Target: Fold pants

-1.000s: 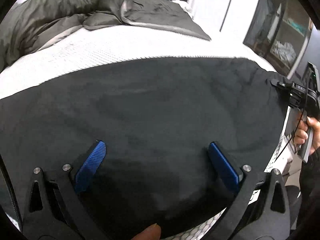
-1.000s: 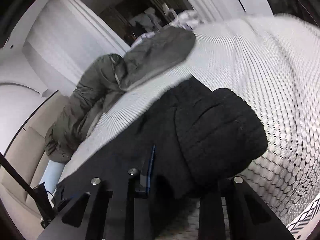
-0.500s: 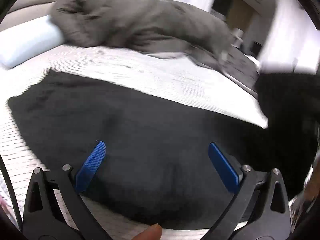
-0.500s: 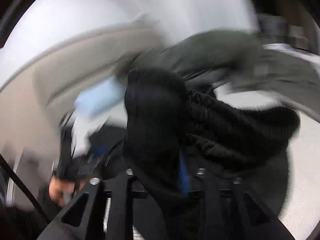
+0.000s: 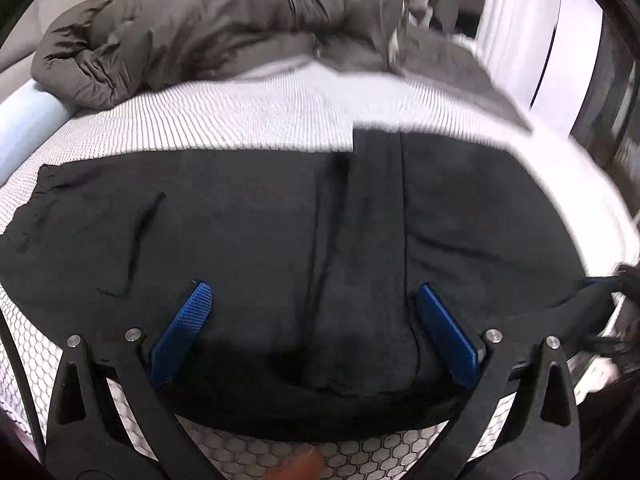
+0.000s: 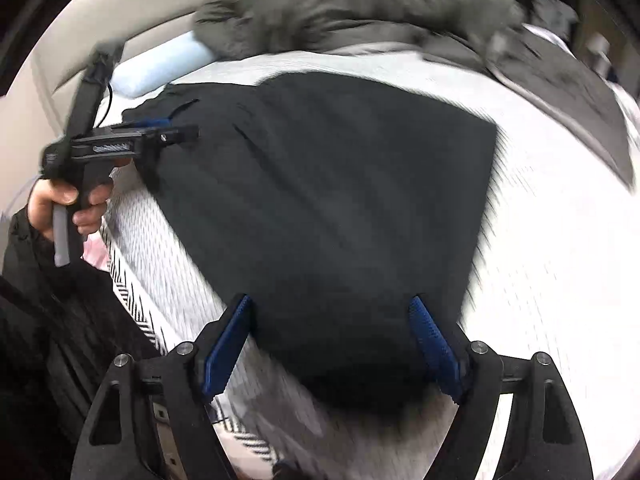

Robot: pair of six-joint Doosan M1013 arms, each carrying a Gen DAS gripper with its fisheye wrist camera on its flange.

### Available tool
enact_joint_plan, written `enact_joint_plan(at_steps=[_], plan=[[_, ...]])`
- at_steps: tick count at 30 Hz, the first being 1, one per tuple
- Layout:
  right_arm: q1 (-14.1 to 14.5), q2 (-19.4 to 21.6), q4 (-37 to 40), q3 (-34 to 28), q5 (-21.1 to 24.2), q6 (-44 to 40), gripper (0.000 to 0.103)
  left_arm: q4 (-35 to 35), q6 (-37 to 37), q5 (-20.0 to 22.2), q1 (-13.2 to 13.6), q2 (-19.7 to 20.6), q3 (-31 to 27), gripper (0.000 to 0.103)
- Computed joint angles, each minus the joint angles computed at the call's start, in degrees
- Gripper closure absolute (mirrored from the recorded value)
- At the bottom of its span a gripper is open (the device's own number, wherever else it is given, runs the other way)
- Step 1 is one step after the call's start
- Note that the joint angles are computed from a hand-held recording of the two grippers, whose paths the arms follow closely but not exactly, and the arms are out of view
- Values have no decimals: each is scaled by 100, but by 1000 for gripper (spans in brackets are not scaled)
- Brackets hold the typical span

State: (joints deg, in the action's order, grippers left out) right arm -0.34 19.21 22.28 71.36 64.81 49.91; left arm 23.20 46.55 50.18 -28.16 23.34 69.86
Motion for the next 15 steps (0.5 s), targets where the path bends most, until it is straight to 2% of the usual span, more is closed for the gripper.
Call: enact_joint_plan(at_steps=[1, 4, 8, 9, 11, 12, 13, 15], plan=[[-72, -58, 53, 76, 19, 14, 21, -7, -30, 45, -3, 22, -20, 1], [-337, -267, 458, 304, -13, 14, 21, 56, -335, -180, 4, -53, 80, 1], [-602, -550, 1333, 715, -418, -147, 24, 282, -713, -686, -63, -153, 216, 1], [-622, -568, 1456, 777, -463, -183, 27, 337, -694, -771, -133, -170, 230, 1], [-598, -585, 1516, 876, -526, -164, 43, 344, -527, -839, -228, -126, 156, 1], [-580, -596, 1521, 928, -587, -125, 47, 368, -419, -837, -304, -90, 99, 1], [-524, -579, 1522, 947, -687, -60, 54, 622, -518, -756, -392, -53, 49, 1], [-445, -593, 1425, 1019, -1016, -1, 57, 1233, -614, -477, -577, 81, -144, 1]])
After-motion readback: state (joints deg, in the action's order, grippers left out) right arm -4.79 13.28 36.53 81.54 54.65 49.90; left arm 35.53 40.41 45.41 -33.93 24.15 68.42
